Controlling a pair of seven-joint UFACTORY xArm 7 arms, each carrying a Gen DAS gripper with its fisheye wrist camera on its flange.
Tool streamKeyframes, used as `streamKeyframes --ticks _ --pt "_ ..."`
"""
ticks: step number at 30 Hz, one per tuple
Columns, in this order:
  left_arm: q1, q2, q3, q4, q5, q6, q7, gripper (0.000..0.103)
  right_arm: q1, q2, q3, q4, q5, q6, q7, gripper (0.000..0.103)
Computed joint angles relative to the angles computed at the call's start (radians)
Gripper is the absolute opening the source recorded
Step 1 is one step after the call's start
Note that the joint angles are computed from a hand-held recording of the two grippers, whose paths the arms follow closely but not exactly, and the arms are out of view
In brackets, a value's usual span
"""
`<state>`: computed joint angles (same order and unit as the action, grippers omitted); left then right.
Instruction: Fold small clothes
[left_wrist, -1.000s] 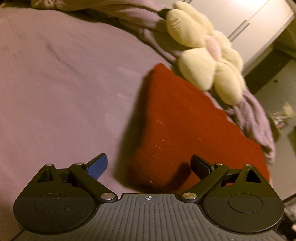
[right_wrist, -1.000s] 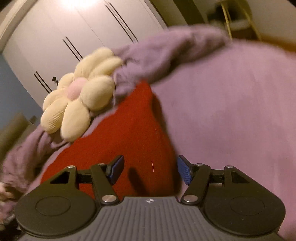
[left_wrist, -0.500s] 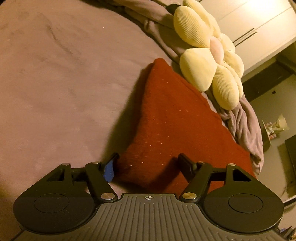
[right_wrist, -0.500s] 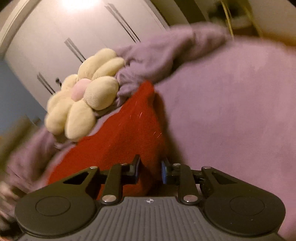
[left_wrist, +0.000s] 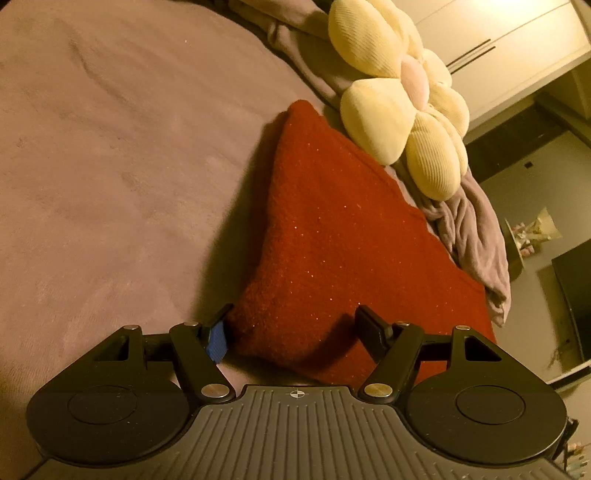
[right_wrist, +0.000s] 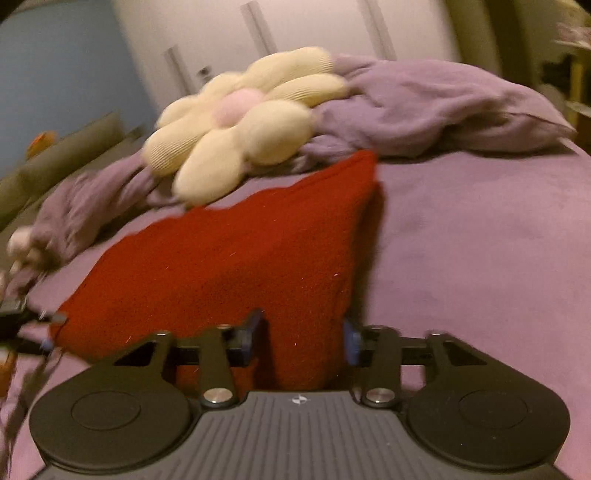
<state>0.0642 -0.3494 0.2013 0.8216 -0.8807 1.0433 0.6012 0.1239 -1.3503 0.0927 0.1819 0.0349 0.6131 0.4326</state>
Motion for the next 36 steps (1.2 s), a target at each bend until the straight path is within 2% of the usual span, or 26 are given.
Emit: streamKeyframes --ticks 3,4,7,8,10,11,12,15,17,18,20,23,25,28,29,30,32,34,36 --pt "0.000 0.005 0.001 0.002 0.000 0.005 0.009 0.074 0.023 -0.012 -0.045 0.000 0.001 0.046 -0.056 0.026" --pt "0.000 0.006 -0.002 0.001 0.001 0.002 0.010 0.074 0.028 -0.015 -0.057 -0.003 0.011 0.056 -0.065 0.021" --pt "-0.002 -0.006 -0.012 -0.004 0.012 -0.014 0.005 0.074 0.030 0.032 -0.031 0.039 0.028 0.076 -0.060 0.013" --pt "-0.003 -0.009 -0.013 -0.004 0.017 -0.019 0.004 0.074 0.031 0.029 -0.026 0.051 0.039 0.079 -0.046 0.012" --pt "-0.007 -0.008 -0.011 0.000 0.022 -0.021 0.004 0.074 0.032 -0.024 -0.036 0.032 0.069 0.020 -0.019 0.011" --pt "-0.007 -0.005 -0.011 0.003 0.029 -0.021 0.003 0.074 0.013 -0.061 -0.040 0.016 0.091 -0.001 -0.003 0.011" --pt "-0.007 -0.005 -0.013 0.003 0.036 -0.026 0.001 0.074 -0.014 -0.071 -0.032 0.017 0.072 0.020 0.022 0.011" --pt "-0.007 -0.003 -0.012 0.005 0.043 -0.031 -0.011 0.074 -0.099 0.008 0.081 0.090 -0.041 0.233 0.032 0.011" --pt "-0.007 0.007 0.004 0.015 0.030 0.000 -0.020 0.075 -0.099 -0.008 0.118 0.093 -0.069 0.259 0.070 0.017" --pt "-0.006 0.017 0.015 0.023 0.015 0.027 -0.017 0.080 -0.116 -0.016 0.149 0.107 -0.085 0.272 0.110 0.021" --pt "0.000 0.035 0.025 0.034 -0.010 0.068 -0.006 0.087 -0.168 -0.026 0.244 0.149 -0.150 0.308 0.196 0.024" --pt "0.013 0.061 0.013 0.039 -0.053 0.078 -0.025 0.088 -0.159 -0.027 0.302 0.165 -0.167 0.232 0.316 0.025" --pt "0.016 0.082 0.006 0.042 -0.106 0.076 -0.042 0.087 -0.131 0.042 0.339 0.188 -0.151 0.143 0.386 0.025" --pt "0.025 0.103 -0.015 0.038 -0.158 0.046 -0.111 0.071 -0.094 0.230 0.414 0.249 -0.144 -0.001 0.452 0.025" --pt "0.027 0.111 -0.017 0.037 -0.178 0.041 -0.128 0.057 -0.094 0.298 0.446 0.275 -0.146 -0.047 0.479 0.025" --pt "0.031 0.124 -0.019 0.038 -0.191 0.039 -0.154 0.048 -0.102 0.365 0.475 0.308 -0.155 -0.074 0.500 0.025" --pt "0.041 0.148 -0.013 0.045 -0.232 0.067 -0.177 0.043 -0.135 0.479 0.543 0.370 -0.172 -0.129 0.567 0.023" --pt "0.051 0.142 -0.020 0.041 -0.248 0.064 -0.162 0.039 -0.184 0.567 0.618 0.430 -0.211 -0.155 0.625 0.017" --pt "0.055 0.128 -0.026 0.036 -0.250 0.050 -0.119 0.039 -0.274 0.593 0.729 0.482 -0.293 -0.128 0.692 0.017"
